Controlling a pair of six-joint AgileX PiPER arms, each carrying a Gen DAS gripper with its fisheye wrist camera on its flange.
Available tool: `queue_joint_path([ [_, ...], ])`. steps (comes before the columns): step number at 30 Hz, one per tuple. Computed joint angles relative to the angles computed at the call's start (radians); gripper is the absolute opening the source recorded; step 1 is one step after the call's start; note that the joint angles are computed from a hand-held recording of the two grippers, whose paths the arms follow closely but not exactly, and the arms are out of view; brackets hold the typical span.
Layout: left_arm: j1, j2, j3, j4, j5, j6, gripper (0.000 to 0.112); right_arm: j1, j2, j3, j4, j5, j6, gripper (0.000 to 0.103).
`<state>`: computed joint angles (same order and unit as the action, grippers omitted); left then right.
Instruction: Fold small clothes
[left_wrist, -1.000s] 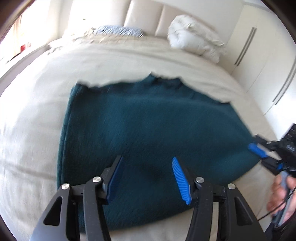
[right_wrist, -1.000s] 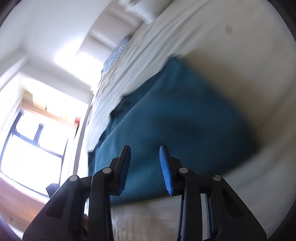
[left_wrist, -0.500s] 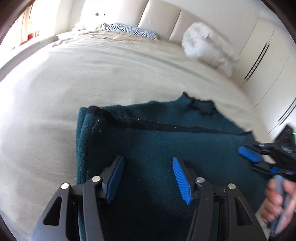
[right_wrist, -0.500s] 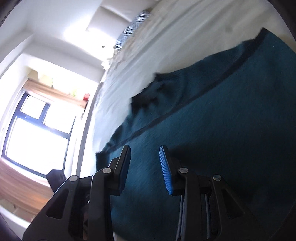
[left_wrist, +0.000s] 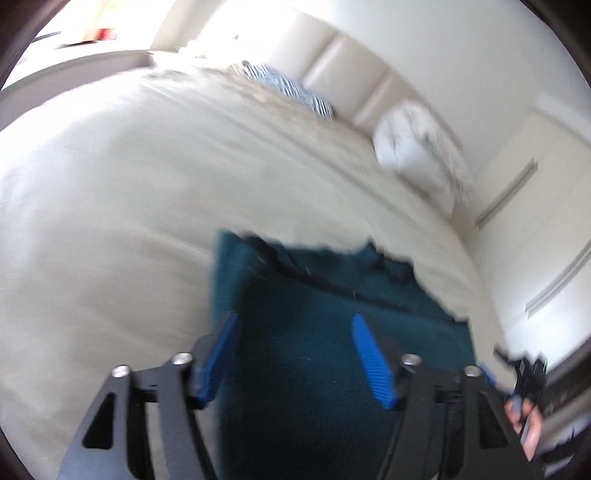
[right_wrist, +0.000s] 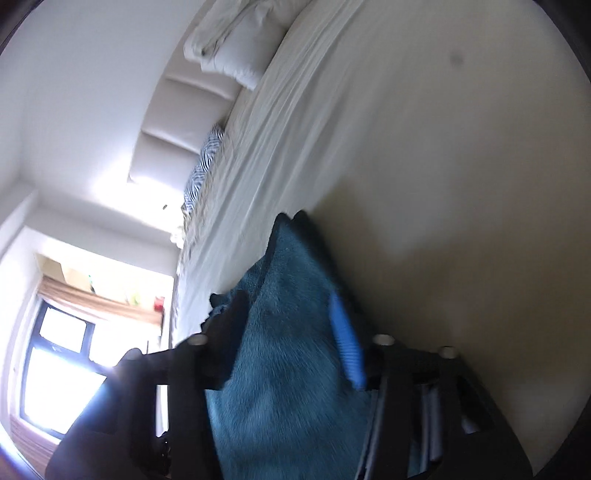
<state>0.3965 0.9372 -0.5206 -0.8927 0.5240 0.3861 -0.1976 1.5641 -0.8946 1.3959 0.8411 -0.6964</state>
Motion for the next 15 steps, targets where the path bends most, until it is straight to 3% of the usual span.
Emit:
queue_joint_path([
  [2,0.106,-0.053,0.016,-0.021,0.089,0.035,0.082,-0.036,-0.047,0.049,0.002,0.036,-0.042,0.05],
  [6,0.241,-0.037,0.03,-0.032,0.272,0.12,0.082,-0.042,-0.113,0.105,-0.038,0.1,-0.058,0.05],
  [11,0.359,0.052,0.063,-0.152,0.442,0.275,0.08,0.152,-0.171,0.105,-0.075,0.056,-0.009,0.05],
  [15,0.358,0.117,0.033,-0.159,0.51,0.283,0.08,0.293,-0.18,0.061,-0.131,0.016,0.045,0.05],
])
